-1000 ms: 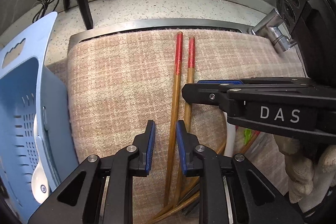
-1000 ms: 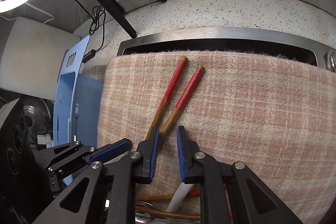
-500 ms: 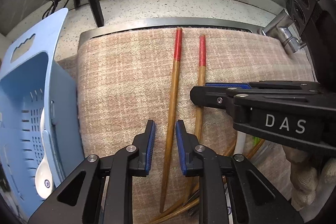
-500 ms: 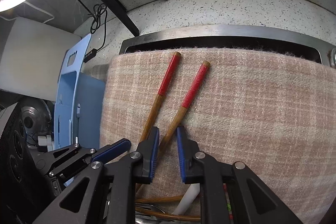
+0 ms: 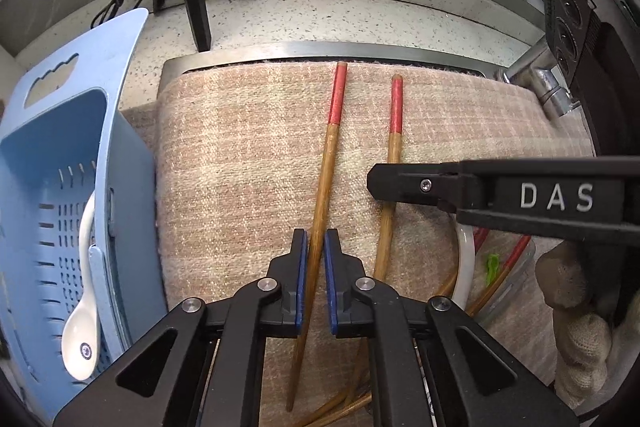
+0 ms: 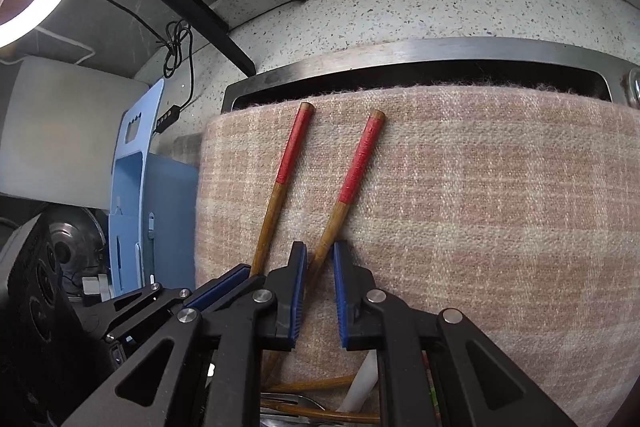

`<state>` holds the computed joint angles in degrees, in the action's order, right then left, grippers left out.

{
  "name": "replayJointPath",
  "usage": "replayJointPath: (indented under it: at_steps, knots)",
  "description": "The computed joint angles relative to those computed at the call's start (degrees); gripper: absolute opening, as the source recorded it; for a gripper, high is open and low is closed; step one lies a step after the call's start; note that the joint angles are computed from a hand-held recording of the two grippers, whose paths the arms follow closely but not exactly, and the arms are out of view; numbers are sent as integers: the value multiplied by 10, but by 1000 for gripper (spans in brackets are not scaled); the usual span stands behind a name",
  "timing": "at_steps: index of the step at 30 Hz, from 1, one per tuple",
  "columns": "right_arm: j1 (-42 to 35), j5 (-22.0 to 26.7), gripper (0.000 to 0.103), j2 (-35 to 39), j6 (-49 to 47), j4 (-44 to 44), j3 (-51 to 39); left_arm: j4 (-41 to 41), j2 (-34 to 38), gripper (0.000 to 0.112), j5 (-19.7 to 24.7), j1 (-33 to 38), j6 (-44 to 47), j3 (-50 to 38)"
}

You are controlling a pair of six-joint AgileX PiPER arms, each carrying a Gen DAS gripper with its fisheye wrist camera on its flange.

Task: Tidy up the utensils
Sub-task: 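Lift the pair of red-tipped chopsticks upright with the right gripper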

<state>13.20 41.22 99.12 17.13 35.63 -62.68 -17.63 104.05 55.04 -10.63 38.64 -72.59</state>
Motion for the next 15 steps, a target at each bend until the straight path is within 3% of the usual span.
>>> replayJointPath:
  at_steps: [6,12,15]
  knots:
    - [-6,10,17,4,19,8,-6,-23,-10,7,3,23,18,18]
    - [39,33,12,18,98,-116,-55,-37,-17,7,1,38,35,30]
    - [28,13,11,4,72,-83,-30,-45,-22,6,1,46,46,39]
